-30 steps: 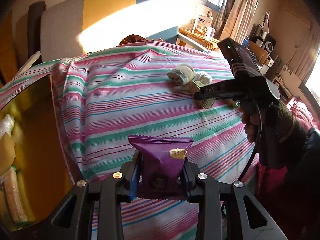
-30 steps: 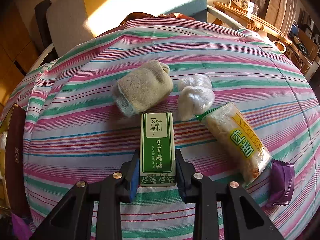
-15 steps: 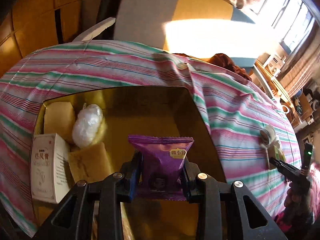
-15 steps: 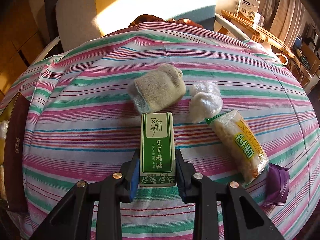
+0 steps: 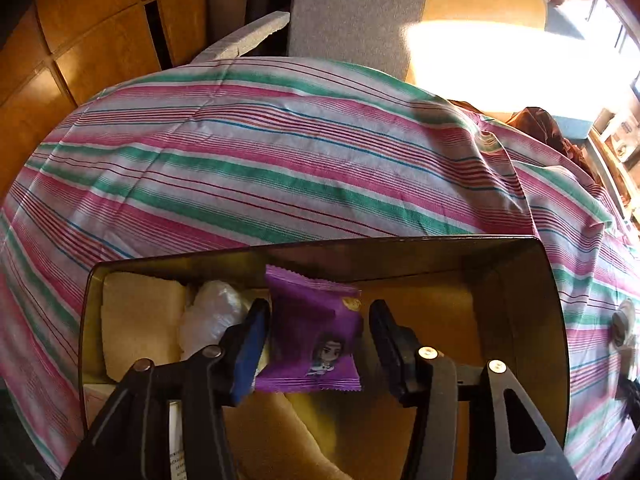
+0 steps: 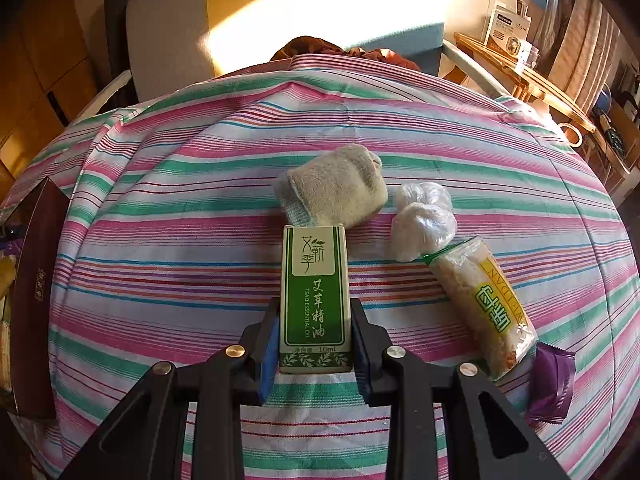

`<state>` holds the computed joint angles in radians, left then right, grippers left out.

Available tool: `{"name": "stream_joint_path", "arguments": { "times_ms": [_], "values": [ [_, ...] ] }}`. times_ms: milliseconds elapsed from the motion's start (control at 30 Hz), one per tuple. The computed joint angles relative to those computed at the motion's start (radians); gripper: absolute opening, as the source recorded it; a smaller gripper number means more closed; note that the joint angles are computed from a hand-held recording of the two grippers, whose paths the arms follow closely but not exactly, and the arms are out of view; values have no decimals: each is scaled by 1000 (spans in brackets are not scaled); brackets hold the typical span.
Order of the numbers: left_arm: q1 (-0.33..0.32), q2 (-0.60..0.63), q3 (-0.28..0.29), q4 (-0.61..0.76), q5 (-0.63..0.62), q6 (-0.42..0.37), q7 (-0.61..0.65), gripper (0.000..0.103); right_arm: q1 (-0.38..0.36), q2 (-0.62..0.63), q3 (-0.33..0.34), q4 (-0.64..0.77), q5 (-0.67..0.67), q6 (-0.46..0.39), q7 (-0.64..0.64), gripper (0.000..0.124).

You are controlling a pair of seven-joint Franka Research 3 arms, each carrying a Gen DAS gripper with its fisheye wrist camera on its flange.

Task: Organize objects
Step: 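Lower the purple packet into the gold tray and open the left gripper, then carry the green box into the gold tray and open the right gripper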

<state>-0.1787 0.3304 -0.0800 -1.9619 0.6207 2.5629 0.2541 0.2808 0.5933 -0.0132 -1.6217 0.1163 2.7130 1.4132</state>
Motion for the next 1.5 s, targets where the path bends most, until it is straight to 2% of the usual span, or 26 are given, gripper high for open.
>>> {"name": "stream_joint_path", "arguments": {
  "times_ms": [167,267,433,467,567,767,1000,1133,1333,1500],
  "values": [
    [-23,-62,14,-59,89,16,-84,58,7,1,-7,-4,-9,4,7,30],
    [-49,-139,10,-119,208,-11,-187,58,10,-4,-13,-15,-10,23,21,30],
    [-61,-284,-65,-238,331,-71,-337,59,-20,-29,27,-45,40,57,-4,30],
    [-62,-310,-83,-261,343,-81,-356,62,-31,-40,44,-57,60,61,-18,30],
    [-67,-380,-133,-316,371,-136,-416,67,-38,-83,78,-102,101,91,-66,30],
    [-67,-479,-192,-407,361,-163,-455,67,-29,-158,177,-154,208,111,-199,30],
    [-56,-560,-227,-493,363,-165,-543,68,90,-179,216,-125,229,78,-300,30],
    [-51,-584,-234,-529,365,-148,-574,69,152,-151,220,-67,219,12,-312,30],
    [-46,-609,-246,-564,368,-141,-592,73,260,-57,164,51,112,-95,-221,30],
    [-36,-653,-248,-618,376,-101,-642,76,332,67,105,218,4,-197,-94,30]
  ]
}}
